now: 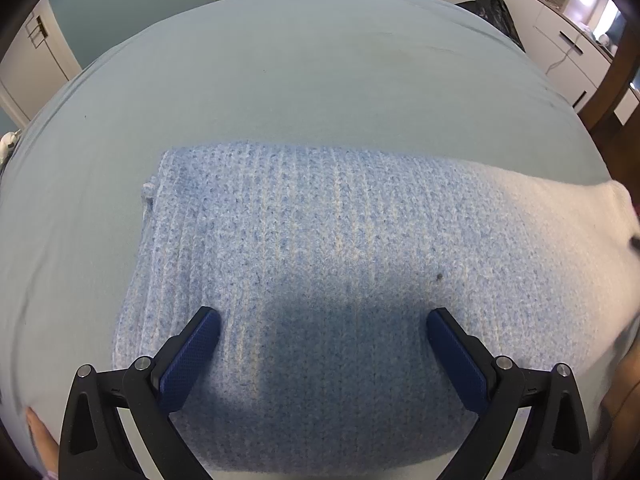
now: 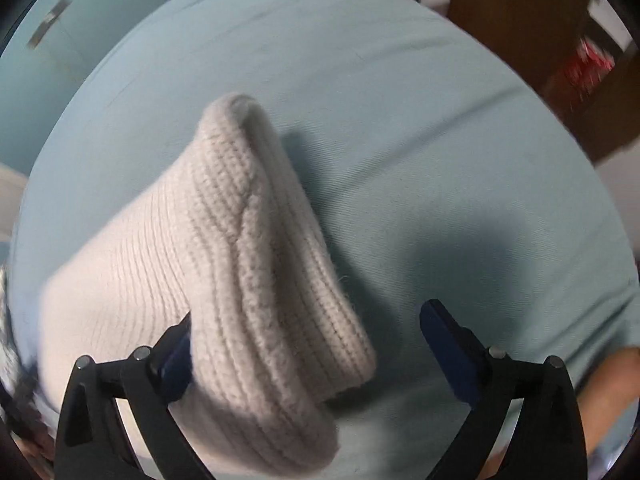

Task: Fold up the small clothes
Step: 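Press the folded blue-and-cream bundle flat with both grippers, then smooth the top of the folded bundle with both grippers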

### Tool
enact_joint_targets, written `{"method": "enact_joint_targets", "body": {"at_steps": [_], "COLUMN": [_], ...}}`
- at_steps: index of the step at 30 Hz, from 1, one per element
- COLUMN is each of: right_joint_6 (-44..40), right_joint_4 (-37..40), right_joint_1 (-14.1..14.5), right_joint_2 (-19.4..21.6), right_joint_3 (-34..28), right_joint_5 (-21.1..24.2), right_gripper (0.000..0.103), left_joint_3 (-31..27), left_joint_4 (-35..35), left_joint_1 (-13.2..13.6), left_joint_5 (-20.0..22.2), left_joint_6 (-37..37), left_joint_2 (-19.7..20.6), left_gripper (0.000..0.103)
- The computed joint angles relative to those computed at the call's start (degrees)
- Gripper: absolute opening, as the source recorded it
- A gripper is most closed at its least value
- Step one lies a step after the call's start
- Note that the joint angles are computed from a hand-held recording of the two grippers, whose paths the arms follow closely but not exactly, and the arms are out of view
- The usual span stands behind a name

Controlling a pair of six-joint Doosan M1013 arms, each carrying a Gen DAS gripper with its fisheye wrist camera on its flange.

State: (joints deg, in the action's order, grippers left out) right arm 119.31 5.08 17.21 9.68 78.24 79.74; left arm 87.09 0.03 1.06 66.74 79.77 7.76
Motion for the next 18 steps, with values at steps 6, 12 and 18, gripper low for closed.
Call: {"method": "enact_joint_targets", "body": {"at_steps": [6, 12, 18], "right_joint_6": [-3.94, -16.06, -19.97], "right_joint_4": [-20.05, -7.07, -11.23], "right_joint_1": [9.24, 12.60, 14.36], "right_joint_2": [-1.04, 1.24, 1.42], "right_joint_3": [-6.92, -7.12, -0.04], "right_joint_5": [-6.36, -5.32, -9.74], "right_gripper": [0.095, 0.095, 0.101], "left_joint_3": [2.03, 3.17, 3.87], "left_joint_4": [1.70, 3.18, 3.64], "left_joint_1": [-1.07, -2.11, -2.92], "left_joint_5": [-2.33, -3.36, -3.38], "left_joint_6": [-1.45, -3.23, -3.40], "left_joint_2": [-1.50, -2.56, -3.26], "left_gripper": [0.103, 0.103, 0.103]}}
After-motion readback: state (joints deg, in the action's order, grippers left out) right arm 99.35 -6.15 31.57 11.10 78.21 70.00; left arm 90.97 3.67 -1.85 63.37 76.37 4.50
